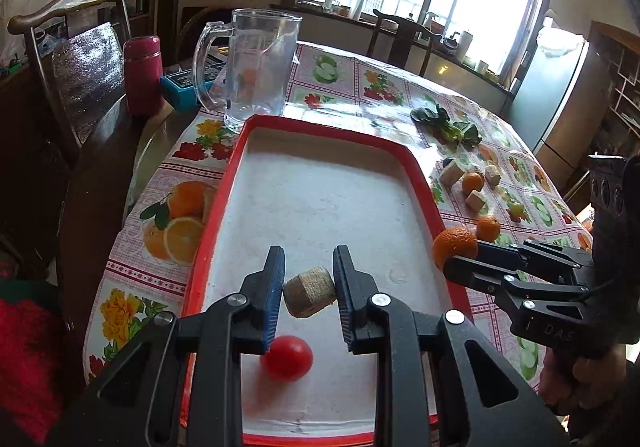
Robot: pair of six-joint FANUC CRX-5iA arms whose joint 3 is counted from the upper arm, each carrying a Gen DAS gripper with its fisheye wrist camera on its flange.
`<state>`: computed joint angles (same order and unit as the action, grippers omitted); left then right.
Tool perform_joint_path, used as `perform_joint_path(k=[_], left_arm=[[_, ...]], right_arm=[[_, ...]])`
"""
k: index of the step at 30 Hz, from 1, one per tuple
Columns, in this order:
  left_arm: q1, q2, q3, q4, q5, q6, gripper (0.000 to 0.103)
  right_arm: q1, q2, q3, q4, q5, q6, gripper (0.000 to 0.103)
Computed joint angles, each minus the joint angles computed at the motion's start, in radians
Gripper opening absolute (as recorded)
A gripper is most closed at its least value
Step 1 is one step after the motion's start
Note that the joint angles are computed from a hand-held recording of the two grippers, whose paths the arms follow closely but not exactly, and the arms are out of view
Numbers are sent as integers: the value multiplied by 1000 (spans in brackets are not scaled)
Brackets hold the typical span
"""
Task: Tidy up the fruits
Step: 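Carry the white cube and orange over the tray and release both into it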
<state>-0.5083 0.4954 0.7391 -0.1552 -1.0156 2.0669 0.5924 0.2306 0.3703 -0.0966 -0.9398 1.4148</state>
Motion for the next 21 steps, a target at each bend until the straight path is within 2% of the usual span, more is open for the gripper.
perform_joint_path(k=[15, 21], left_arm=[[30, 68, 55, 40, -62, -27, 22], [28, 99, 93, 37, -117, -24, 22]], right_arm=[[12, 99, 107, -26, -86, 36, 34], [14, 112, 117, -21, -98, 41, 36]])
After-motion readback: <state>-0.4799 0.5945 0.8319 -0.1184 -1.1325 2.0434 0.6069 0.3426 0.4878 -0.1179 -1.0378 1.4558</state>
